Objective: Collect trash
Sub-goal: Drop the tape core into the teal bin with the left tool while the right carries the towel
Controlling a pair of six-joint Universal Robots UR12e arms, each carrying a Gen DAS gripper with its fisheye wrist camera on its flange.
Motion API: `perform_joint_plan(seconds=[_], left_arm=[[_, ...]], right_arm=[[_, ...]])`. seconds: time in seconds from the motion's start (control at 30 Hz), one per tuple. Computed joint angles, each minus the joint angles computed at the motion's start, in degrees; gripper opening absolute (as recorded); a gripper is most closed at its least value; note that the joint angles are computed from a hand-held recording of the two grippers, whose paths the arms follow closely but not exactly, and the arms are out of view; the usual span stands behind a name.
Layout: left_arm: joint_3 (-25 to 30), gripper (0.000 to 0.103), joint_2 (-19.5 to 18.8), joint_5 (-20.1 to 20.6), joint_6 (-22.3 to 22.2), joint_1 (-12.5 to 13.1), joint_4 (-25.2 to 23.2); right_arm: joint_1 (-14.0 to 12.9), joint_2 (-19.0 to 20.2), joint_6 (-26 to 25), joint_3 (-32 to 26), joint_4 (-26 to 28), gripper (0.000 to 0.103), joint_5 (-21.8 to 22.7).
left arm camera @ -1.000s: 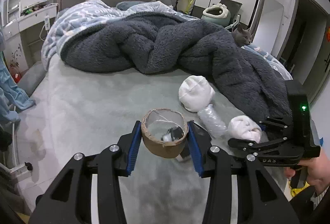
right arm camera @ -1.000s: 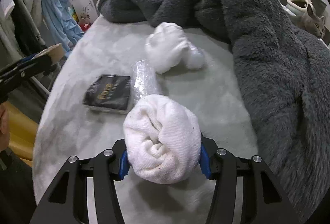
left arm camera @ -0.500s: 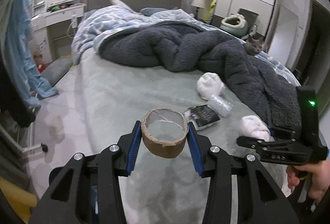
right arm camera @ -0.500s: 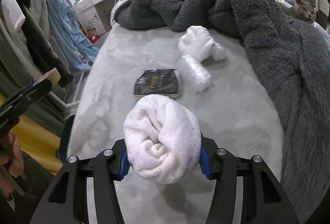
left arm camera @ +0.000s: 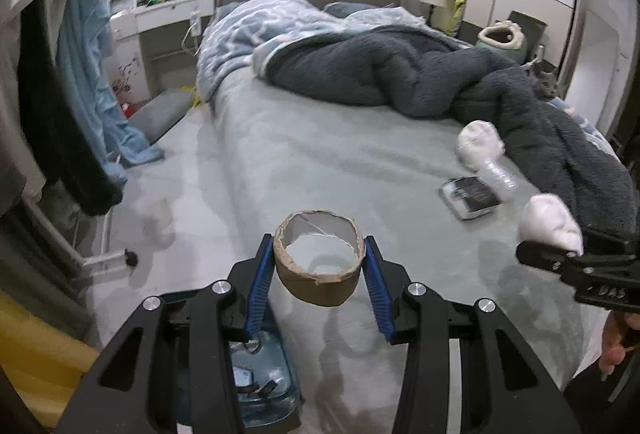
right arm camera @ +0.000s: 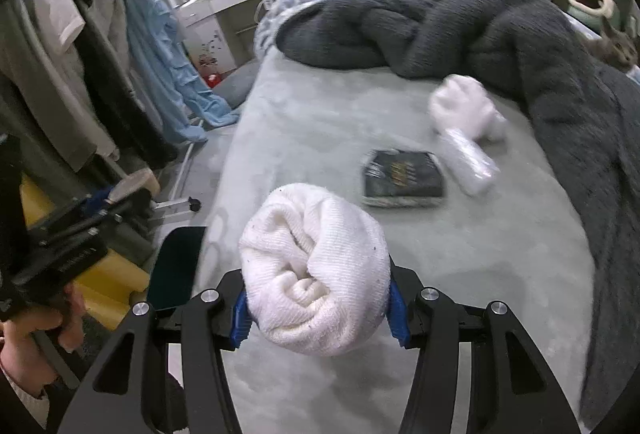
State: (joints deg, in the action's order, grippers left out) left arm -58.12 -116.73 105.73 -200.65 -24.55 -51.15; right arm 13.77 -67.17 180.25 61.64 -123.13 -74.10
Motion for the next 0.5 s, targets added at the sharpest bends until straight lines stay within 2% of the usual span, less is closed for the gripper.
perform_joint_plan(seconds=[0.3, 0.5], left_arm=[[-5.4, 0.047, 3.4, -0.6, -2.9, 2.3, -1.6], [-7.7, 0.047, 5.0, -2.5, -4.3, 3.9, -5.3]], right_arm=[[2.6, 3.2, -1.7, -4.9, 1.3, 0.054, 2.1], [4.4, 5.2, -3.6, -7.9, 2.6, 0.054, 2.9]])
